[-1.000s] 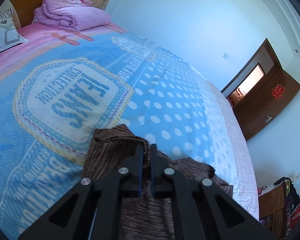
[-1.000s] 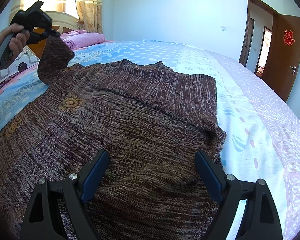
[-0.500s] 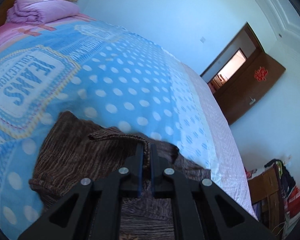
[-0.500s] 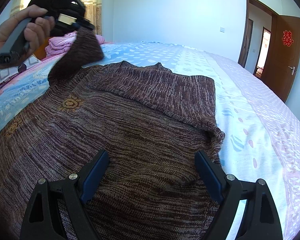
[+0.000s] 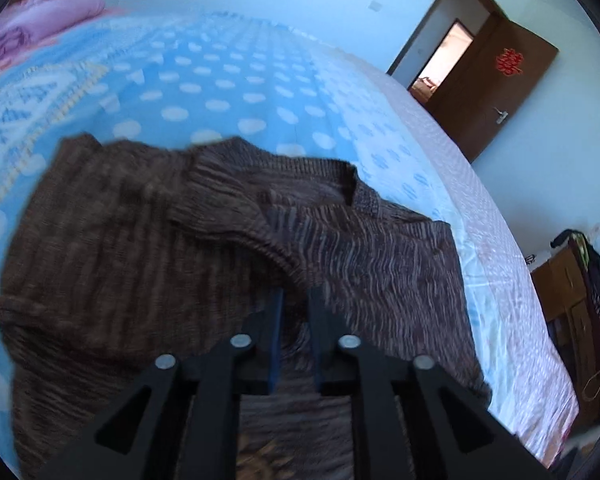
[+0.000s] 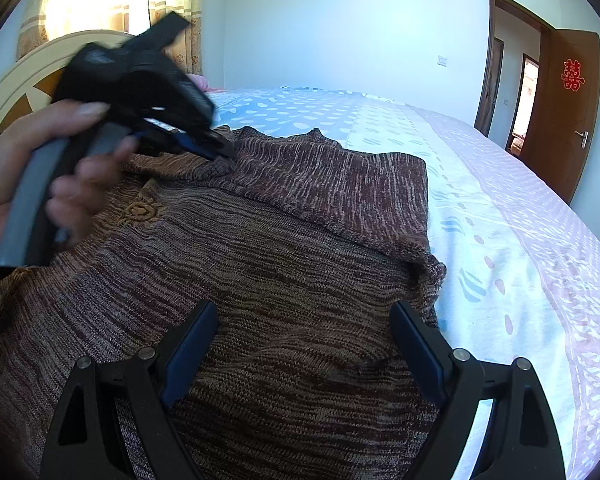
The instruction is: Fold small clothes
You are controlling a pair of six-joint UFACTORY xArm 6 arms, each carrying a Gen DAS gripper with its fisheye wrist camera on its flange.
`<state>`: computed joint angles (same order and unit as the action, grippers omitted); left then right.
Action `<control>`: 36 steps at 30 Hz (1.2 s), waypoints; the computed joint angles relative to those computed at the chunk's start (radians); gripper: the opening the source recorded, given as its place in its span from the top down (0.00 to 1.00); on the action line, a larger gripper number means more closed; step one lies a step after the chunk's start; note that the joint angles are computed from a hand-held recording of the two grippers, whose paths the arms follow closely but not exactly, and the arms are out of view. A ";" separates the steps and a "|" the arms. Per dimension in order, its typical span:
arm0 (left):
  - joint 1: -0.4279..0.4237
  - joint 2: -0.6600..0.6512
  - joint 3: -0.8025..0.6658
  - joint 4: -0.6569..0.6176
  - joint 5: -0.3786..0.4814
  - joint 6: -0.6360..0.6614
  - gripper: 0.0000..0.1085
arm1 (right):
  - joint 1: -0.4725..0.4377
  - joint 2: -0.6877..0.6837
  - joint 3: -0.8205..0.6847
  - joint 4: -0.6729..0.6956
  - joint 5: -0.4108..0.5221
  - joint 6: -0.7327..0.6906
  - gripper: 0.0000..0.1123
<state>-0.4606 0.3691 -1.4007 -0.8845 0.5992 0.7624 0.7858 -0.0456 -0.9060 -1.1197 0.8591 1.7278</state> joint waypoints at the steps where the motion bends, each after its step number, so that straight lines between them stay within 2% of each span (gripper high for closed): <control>1: 0.010 -0.033 0.040 -0.019 -0.043 0.050 0.69 | -0.002 0.000 0.000 -0.001 -0.004 0.002 0.21; 2: 0.015 -0.048 0.061 -0.033 -0.080 0.082 0.53 | -0.004 -0.002 0.003 -0.004 -0.007 0.004 0.21; 3: 0.020 -0.061 0.086 -0.005 -0.158 0.085 0.38 | -0.006 -0.004 0.006 -0.003 -0.014 0.006 0.21; 5: 0.040 -0.055 0.119 0.170 -0.328 -0.035 0.32 | -0.021 -0.031 0.027 -0.013 -0.061 0.020 0.21; 7: 0.091 0.005 0.093 0.379 -0.404 -0.216 0.32 | -0.055 -0.073 0.051 -0.004 -0.141 0.030 0.21; 9: 0.146 0.078 0.014 0.588 -0.370 -0.411 0.32 | -0.080 -0.102 0.040 -0.008 -0.179 0.056 0.21; 11: 0.172 0.144 -0.078 0.703 -0.276 -0.521 0.32 | -0.106 -0.066 -0.043 0.060 -0.182 -0.045 0.21; 12: 0.178 0.165 -0.102 0.698 -0.250 -0.522 0.31 | -0.120 -0.042 -0.082 0.104 -0.191 -0.107 0.21; 15: 0.172 0.152 -0.058 0.642 -0.313 -0.440 0.28 | -0.184 0.100 -0.258 0.221 -0.234 -0.286 0.23; 17: 0.167 0.142 -0.029 0.586 -0.343 -0.384 0.27 | -0.213 0.233 -0.413 0.313 -0.220 -0.446 0.33; 18: 0.167 0.139 -0.021 0.542 -0.349 -0.352 0.26 | -0.222 0.310 -0.506 0.357 -0.192 -0.526 0.39; 20: 0.169 0.149 -0.037 0.509 -0.336 -0.335 0.25 | -0.235 0.479 -0.716 0.456 -0.123 -0.686 0.40; 23: 0.168 0.154 -0.036 0.461 -0.351 -0.311 0.24 | -0.244 0.656 -0.948 0.551 -0.050 -0.824 0.42; 24: 0.169 0.153 -0.037 0.433 -0.348 -0.292 0.24 | -0.241 0.709 -1.025 0.552 -0.009 -0.853 0.51; 25: 0.170 0.150 -0.033 0.409 -0.347 -0.275 0.24 | -0.237 0.763 -1.104 0.537 0.049 -0.882 0.74; 26: 0.171 0.149 -0.033 0.392 -0.347 -0.265 0.25 | -0.235 0.790 -1.141 0.529 0.082 -0.893 0.86; 27: 0.172 0.151 -0.037 0.374 -0.341 -0.253 0.25 | -0.248 0.789 -1.137 0.544 0.073 -0.875 0.94; 28: 0.173 0.154 -0.041 0.364 -0.338 -0.245 0.25 | -0.264 0.759 -1.090 0.557 0.034 -0.831 0.94; 31: 0.171 0.158 -0.045 0.375 -0.339 -0.254 0.25 | -0.330 0.594 -0.809 0.600 -0.223 -0.662 0.94; 32: 0.169 0.158 -0.044 0.392 -0.343 -0.266 0.25 | -0.349 0.554 -0.737 0.632 -0.277 -0.627 0.94; 36: 0.169 0.158 -0.041 0.403 -0.346 -0.271 0.24 | -0.383 0.456 -0.553 0.646 -0.378 -0.553 0.94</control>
<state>-0.2915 0.5273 -1.4422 -0.4815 0.2527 0.4918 0.4024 0.4102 -1.4595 -0.4735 0.4810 1.1745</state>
